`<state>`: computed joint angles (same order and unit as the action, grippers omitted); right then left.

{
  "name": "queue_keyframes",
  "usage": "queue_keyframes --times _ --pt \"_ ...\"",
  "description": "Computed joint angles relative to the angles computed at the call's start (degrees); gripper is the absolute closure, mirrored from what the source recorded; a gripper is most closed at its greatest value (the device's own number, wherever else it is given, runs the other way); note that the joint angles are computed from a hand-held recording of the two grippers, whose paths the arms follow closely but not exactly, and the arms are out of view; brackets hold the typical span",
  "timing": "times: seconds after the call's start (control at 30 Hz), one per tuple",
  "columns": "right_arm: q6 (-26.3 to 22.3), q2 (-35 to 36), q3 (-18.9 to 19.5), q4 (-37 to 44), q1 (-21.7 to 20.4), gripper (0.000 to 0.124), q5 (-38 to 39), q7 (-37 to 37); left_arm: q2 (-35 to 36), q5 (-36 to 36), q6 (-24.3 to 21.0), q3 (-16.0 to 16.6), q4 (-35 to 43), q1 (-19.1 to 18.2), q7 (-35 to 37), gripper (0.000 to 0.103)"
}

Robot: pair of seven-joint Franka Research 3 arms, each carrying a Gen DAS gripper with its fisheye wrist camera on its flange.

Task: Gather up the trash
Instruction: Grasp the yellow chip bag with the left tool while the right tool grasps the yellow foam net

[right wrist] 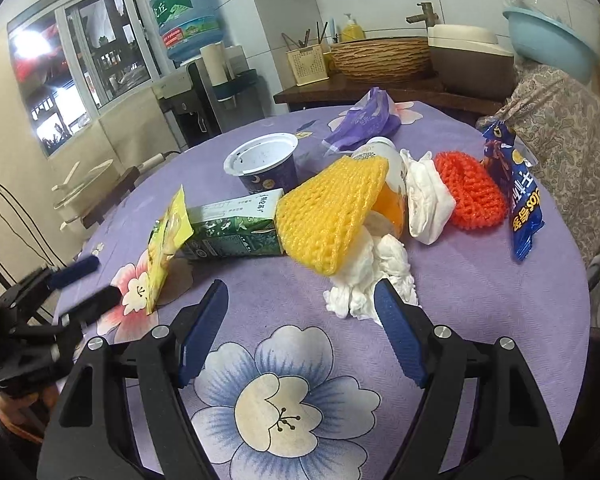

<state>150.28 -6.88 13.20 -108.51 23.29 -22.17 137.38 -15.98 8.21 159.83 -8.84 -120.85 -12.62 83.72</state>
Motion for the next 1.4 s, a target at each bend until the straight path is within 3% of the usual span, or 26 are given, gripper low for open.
queue_keyframes --times 0.1,0.23,0.3,0.37,0.47,0.8,1.03,1.17,1.4 --pt "-0.75 -0.13 0.15 0.34 -0.23 0.048 -1.50 0.80 3.99 3.21 -5.36 -1.73 4.94 1.14 -0.90 0.019" --pt "-0.39 -0.29 0.02 0.38 -0.47 0.048 -1.64 1.39 9.64 16.09 -12.56 -4.74 11.25 3.61 -8.51 0.037" --pt "-0.29 -0.26 0.10 0.58 -0.58 0.048 -2.17 1.67 10.45 16.36 -14.09 -4.23 12.05 3.13 -8.84 0.052" --pt "-0.16 -0.38 0.14 0.45 -0.58 0.048 -2.57 1.60 9.93 16.42 -14.16 -3.78 11.39 2.85 -9.08 0.079" --pt "-0.52 -0.02 0.29 0.86 -0.65 0.048 -3.53 1.68 7.74 17.80 -11.92 -3.23 8.92 3.20 -11.50 0.098" --pt "-0.27 2.39 -0.63 3.51 -0.14 0.050 -4.39 1.57 -1.41 -1.15 -5.21 2.49 1.24 1.91 -6.75 0.100" --pt "-2.47 6.98 -3.06 8.74 1.10 0.075 -3.06 2.50 -4.95 -5.44 -3.49 3.21 -2.26 0.94 -3.81 0.100" --pt "-1.78 8.69 -4.63 9.74 1.71 0.099 0.44 1.78 -5.77 -6.53 -3.07 3.72 -3.37 0.72 -3.43 0.100" --pt "3.76 6.28 -4.82 5.60 1.96 0.105 0.59 1.49 -7.66 -7.89 -2.36 4.31 -5.15 -0.17 -2.17 0.100"
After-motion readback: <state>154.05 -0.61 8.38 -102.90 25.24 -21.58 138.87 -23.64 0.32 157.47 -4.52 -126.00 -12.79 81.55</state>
